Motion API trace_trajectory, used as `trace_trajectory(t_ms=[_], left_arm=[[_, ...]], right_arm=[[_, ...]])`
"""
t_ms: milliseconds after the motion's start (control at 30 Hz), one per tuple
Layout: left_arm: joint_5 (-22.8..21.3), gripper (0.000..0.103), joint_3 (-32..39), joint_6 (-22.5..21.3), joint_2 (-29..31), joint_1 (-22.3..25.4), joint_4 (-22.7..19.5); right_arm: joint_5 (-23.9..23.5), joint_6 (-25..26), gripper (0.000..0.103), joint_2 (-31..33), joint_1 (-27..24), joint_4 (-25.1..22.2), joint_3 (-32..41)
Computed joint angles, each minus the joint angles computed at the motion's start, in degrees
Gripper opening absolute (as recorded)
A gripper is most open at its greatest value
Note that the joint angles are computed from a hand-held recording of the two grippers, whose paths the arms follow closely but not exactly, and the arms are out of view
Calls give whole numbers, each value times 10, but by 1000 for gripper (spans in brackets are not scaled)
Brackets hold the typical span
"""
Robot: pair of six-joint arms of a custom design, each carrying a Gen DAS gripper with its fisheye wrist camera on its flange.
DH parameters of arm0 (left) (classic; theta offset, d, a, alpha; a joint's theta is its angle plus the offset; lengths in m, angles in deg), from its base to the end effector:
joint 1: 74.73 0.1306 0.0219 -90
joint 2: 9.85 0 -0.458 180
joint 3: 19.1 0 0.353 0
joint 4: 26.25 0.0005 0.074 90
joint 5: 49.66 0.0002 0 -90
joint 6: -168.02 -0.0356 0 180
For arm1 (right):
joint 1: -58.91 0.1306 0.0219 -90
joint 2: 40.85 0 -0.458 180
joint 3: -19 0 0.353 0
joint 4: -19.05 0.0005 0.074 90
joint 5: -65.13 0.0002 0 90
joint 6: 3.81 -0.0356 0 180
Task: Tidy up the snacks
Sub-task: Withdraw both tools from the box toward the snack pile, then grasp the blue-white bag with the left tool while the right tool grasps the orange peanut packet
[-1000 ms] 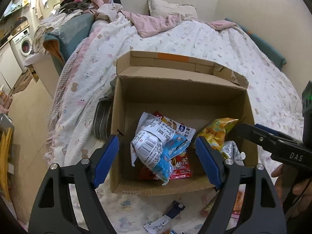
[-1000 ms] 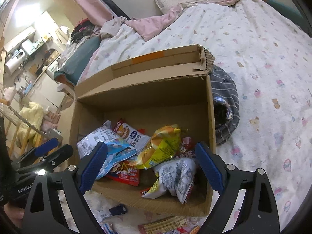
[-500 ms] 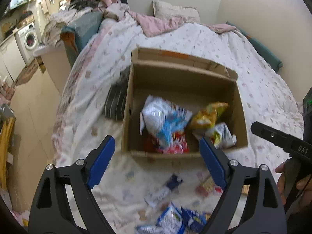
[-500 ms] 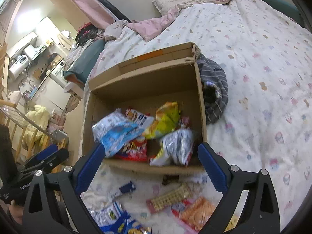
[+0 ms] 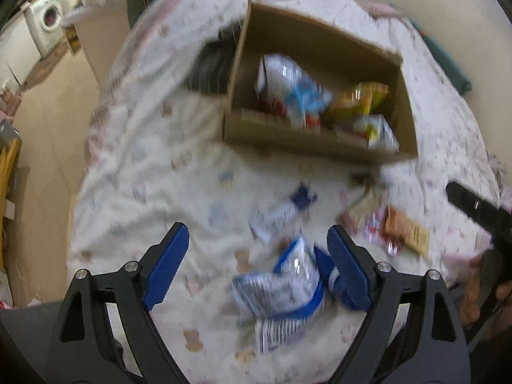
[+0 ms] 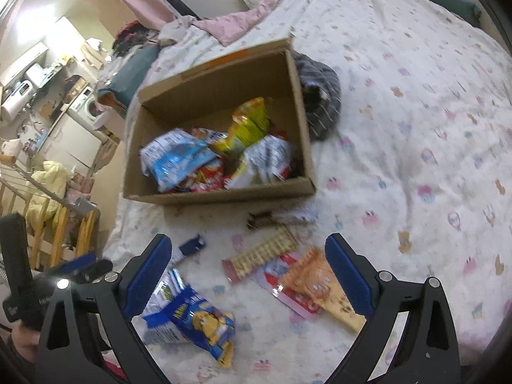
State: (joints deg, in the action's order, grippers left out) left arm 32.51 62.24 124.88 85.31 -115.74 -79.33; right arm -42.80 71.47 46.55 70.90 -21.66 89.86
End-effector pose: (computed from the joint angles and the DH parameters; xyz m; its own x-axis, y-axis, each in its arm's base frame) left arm 0.3413 -0.2911 0.4018 -0.9195 -0.1584 -0.3597 -0.0895 0.9756 -0.2006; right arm 0.3869 0.0929 0.3968 -0.8873 0.0587 -0.4574 -0.1397 0.9111 0.3879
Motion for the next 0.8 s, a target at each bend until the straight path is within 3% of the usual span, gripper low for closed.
trace_trajectory(t_ms=[300,467,600,700,800], left_arm=[[114,86,-34,87,41,-17,12],[90,86,-15,79,59,-30,5],[76,85,-6,70,70,-37,-7],[70,69,-1,68,74,-41,-9],[65,60,1,57,69,-37,-9]], right_arm=[[-15,-17,99,0,-36,-9,-15],[-14,-29,99,4,-59,-13,-20],[3,-40,99,28,-76,-50,-19],[-8,-52,99,58,-87,-82,-16],[-19,-69,99,84,-98,-108,-14]])
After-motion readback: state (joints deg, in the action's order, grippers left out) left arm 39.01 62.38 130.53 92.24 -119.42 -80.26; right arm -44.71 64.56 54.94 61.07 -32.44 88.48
